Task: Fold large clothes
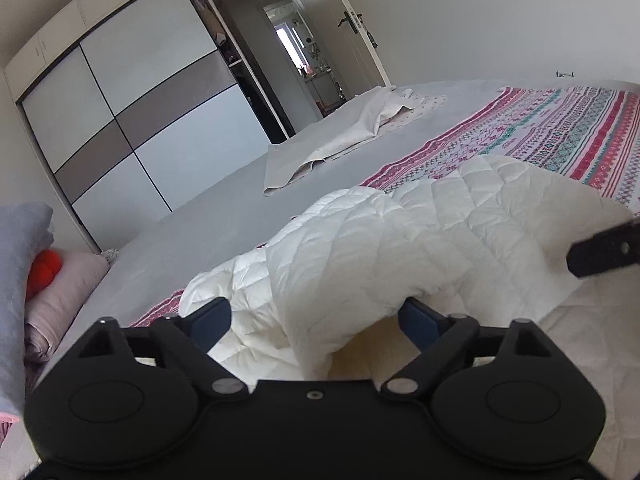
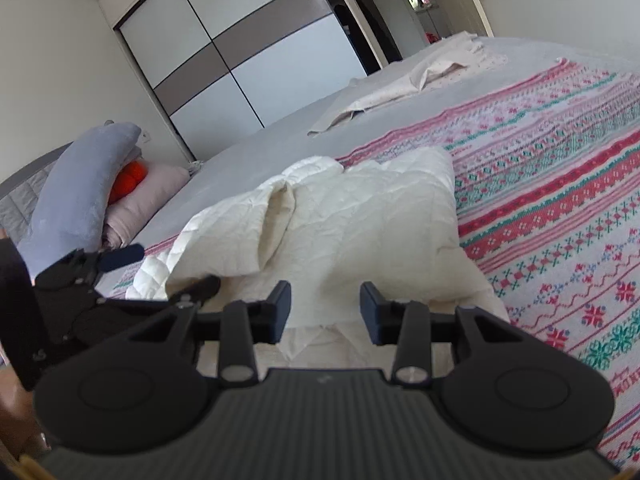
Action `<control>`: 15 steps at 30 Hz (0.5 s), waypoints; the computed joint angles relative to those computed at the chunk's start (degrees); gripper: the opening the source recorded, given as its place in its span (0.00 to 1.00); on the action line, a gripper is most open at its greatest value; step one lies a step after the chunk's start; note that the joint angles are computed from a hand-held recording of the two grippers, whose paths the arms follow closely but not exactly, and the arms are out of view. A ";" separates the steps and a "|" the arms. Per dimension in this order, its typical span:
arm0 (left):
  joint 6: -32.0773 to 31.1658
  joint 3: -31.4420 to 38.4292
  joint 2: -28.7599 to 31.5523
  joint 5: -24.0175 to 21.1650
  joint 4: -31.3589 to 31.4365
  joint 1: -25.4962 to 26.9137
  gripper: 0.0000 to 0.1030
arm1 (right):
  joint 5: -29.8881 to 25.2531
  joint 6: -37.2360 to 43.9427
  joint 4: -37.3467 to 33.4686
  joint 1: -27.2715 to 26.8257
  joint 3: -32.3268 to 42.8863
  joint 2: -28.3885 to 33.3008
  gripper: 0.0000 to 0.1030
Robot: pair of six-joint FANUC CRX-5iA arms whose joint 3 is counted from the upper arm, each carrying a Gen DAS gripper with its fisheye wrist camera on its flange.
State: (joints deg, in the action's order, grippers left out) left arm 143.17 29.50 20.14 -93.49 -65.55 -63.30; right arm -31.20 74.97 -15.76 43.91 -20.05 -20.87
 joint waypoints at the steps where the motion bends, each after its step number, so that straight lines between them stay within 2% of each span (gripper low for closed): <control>1: 1.46 -0.23 -0.06 0.03 0.33 0.51 0.57 | -1.02 0.29 -1.24 -0.71 0.53 0.71 0.36; 3: 8.26 -1.66 -1.22 -0.57 0.70 0.90 0.38 | -2.98 0.60 -1.71 -1.49 1.36 1.78 0.36; 6: 25.06 -7.20 -5.92 -2.40 -0.75 -0.89 0.37 | -4.71 3.48 -4.78 -2.95 2.43 2.19 0.35; 8: 35.74 -12.60 -10.70 -1.35 2.41 -0.56 0.38 | -5.73 4.75 -6.07 -3.53 2.93 2.24 0.36; 9: 40.50 -16.14 -13.79 1.13 4.76 0.03 0.40 | -5.94 4.44 -6.26 -3.56 2.84 2.07 0.37; 11: 47.66 -24.86 -21.18 10.93 8.00 1.36 0.46 | -6.86 2.82 -6.98 -3.85 3.06 1.84 0.41; 12: 49.55 -28.15 -23.88 14.98 8.42 1.72 0.57 | -7.27 1.85 -6.43 -3.60 3.16 1.74 0.41; 13: 50.79 -29.96 -25.23 16.80 8.28 1.66 0.68 | -7.39 -0.17 -4.16 -2.61 2.93 1.49 0.41; 14: 51.46 -30.56 -25.65 16.60 7.70 1.36 0.72 | -7.26 -1.66 -2.00 -1.64 2.56 1.17 0.41; 15: 52.01 -30.81 -25.79 16.18 7.11 1.21 0.76 | -6.94 -2.87 -0.13 -0.77 2.07 0.76 0.47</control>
State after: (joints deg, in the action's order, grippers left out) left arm 195.18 -1.31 -5.65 -77.31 -58.44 -62.08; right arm -38.14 72.09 -15.90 43.14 -17.98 -20.11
